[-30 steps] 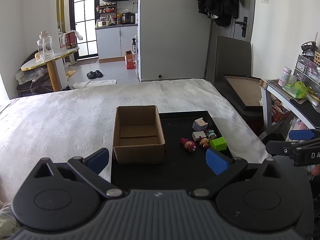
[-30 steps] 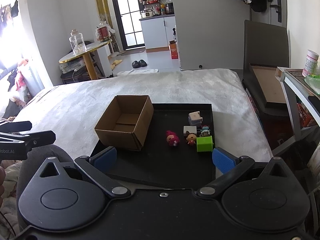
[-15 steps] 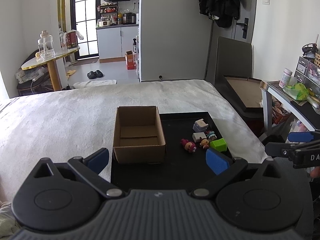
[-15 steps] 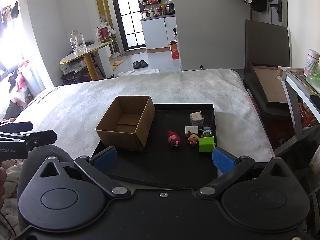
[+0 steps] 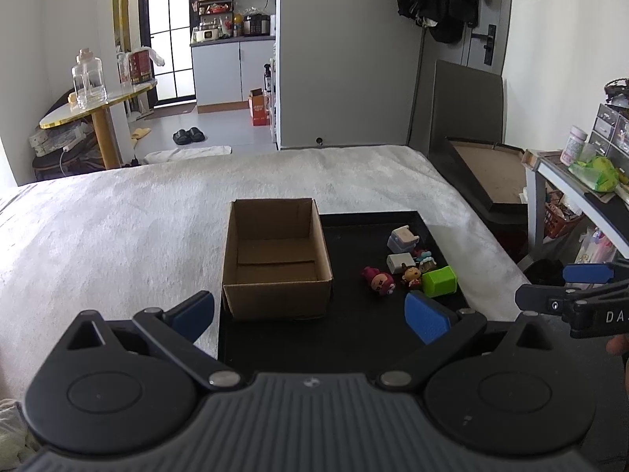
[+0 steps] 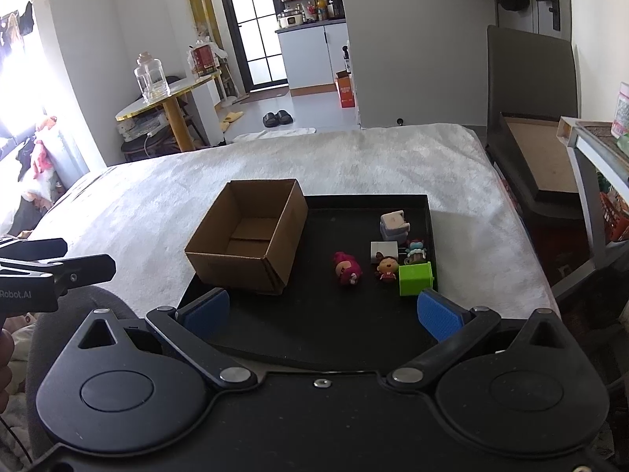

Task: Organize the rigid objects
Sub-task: 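Move the right gripper toward the green block in the black tray, then close the right gripper on the green cup-shaped block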

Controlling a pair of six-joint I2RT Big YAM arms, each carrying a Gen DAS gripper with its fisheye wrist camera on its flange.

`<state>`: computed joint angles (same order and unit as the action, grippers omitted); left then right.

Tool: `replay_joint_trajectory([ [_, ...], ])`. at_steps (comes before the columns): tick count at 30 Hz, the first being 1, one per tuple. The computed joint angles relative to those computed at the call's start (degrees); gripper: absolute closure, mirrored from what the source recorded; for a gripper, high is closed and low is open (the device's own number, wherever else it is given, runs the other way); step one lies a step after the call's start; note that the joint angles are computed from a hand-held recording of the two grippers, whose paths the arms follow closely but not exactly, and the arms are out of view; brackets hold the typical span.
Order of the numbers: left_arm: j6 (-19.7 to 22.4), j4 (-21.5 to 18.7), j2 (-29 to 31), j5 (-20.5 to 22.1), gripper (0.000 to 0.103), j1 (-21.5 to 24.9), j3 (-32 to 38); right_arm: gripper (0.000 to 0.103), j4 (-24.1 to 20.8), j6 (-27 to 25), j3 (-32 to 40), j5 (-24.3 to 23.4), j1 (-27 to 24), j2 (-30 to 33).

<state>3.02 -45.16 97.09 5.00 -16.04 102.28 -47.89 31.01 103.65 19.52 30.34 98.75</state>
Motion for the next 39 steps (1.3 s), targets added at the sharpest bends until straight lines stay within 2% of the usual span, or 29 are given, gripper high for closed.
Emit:
replay_joint_trajectory([
  [10, 0.1, -3.2, 5.5, -0.8, 0.001, 0.4, 6.0, 0.000, 1.1, 1.3, 1.3, -2.0, -1.7, 3.2],
  [23, -0.8, -9.2, 13.5, -4.1, 0.001, 0.5, 16.3, 0.000, 1.7, 2.6, 3.0, -4.8, -4.6, 6.5],
  [39, 1.1, -14.1, 21.5, -6.0, 0.001, -1.7, 26.8, 0.001, 5.5, 5.7, 1.5, -8.0, -7.8, 9.0],
])
